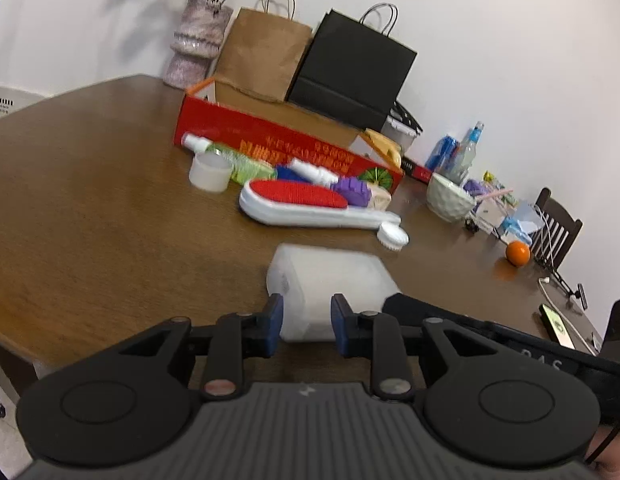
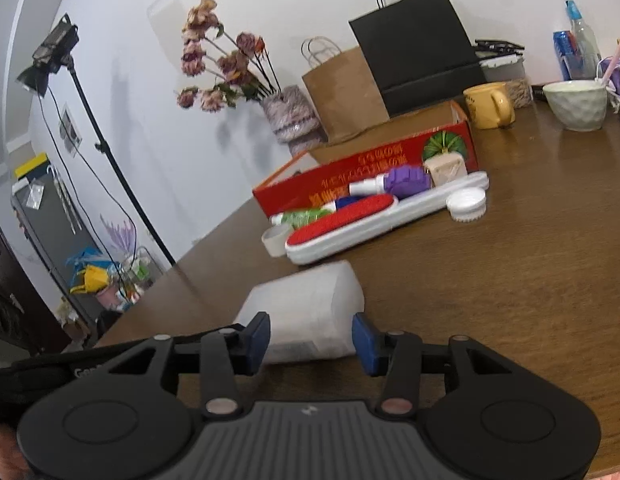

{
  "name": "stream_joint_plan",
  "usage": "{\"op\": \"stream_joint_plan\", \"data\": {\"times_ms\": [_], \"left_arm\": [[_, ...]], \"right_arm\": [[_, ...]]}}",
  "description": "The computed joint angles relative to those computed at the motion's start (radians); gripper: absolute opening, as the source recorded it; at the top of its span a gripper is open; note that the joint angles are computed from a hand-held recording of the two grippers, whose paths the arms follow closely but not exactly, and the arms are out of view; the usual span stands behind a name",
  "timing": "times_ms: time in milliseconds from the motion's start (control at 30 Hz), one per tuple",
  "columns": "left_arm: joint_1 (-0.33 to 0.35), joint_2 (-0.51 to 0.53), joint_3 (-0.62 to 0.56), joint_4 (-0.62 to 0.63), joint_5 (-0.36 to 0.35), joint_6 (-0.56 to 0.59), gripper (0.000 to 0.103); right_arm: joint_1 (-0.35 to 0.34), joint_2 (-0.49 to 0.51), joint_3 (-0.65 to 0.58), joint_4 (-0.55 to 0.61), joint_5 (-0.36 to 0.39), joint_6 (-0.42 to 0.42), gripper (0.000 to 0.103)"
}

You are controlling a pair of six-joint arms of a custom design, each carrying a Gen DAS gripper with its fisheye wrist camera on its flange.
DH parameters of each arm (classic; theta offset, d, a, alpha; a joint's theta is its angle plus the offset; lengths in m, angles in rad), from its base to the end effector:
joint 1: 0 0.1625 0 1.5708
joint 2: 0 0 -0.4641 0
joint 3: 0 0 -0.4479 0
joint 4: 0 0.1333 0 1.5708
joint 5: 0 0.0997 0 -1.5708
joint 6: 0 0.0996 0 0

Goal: Organize rigid objects
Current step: 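Reach both tools to the white plastic container and grasp it, then carry the white container into the cardboard box and release it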

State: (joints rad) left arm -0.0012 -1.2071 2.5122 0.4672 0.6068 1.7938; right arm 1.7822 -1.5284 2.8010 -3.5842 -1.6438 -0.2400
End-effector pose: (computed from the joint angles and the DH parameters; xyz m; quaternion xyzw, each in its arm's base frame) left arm -0.1739 -0.2149 0.1284 0.1450 0.8708 -0.4485 0.1396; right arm 0.1845 -0.2589 0.1920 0.1956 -0.9109 0.3612 0.0392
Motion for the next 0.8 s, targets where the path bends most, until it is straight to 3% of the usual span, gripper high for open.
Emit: {"op": "stream_joint_plan", "data": {"times_ms": [100, 133, 167, 200, 267, 333, 400, 467, 633, 800], "left_arm": [[0.052, -0.022, -0.027, -0.022, -0.026, 0.081, 0.034], [0.070, -0.027, -0.036, -0.031, -0.036, 0.103, 0.040], [0.083, -0.028, -0.044, -0.036, -0.042, 0.111, 0.055], [0.096, -0.032, -0.050, -0.043, -0.042, 0.123, 0.060], [0.126, -0.058, -0.059, -0.082, -0.019, 0.210, 0.060], [0.162, -0.059, -0.075, -0.093, 0.015, 0.271, 0.059], [0.193, -0.083, -0.073, -0.140, 0.050, 0.331, 0.039], [0.201, -0.103, -0.066, -0.170, 0.060, 0.344, 0.034], [0.181, -0.101, -0.058, -0.169, 0.024, 0.325, 0.023], [0.112, -0.090, -0.046, -0.137, -0.039, 0.274, 0.022]], "right_arm": [[0.018, 0.032, -0.027, -0.027, -0.037, 0.017, 0.045], [0.021, 0.044, -0.037, -0.028, -0.049, 0.026, 0.045], [0.020, 0.046, -0.050, -0.005, -0.054, 0.033, 0.045], [0.017, 0.048, -0.057, 0.009, -0.057, 0.042, 0.045], [0.013, 0.056, -0.071, 0.040, -0.066, 0.069, 0.045], [-0.001, 0.065, -0.076, 0.053, -0.059, 0.087, 0.047], [-0.031, 0.059, -0.077, 0.078, -0.008, 0.104, 0.043], [-0.055, 0.051, -0.077, 0.109, 0.040, 0.116, 0.040], [-0.027, 0.075, -0.075, 0.051, 0.014, 0.055, 0.036], [0.017, 0.062, -0.064, 0.025, -0.010, 0.064, 0.033]]}}
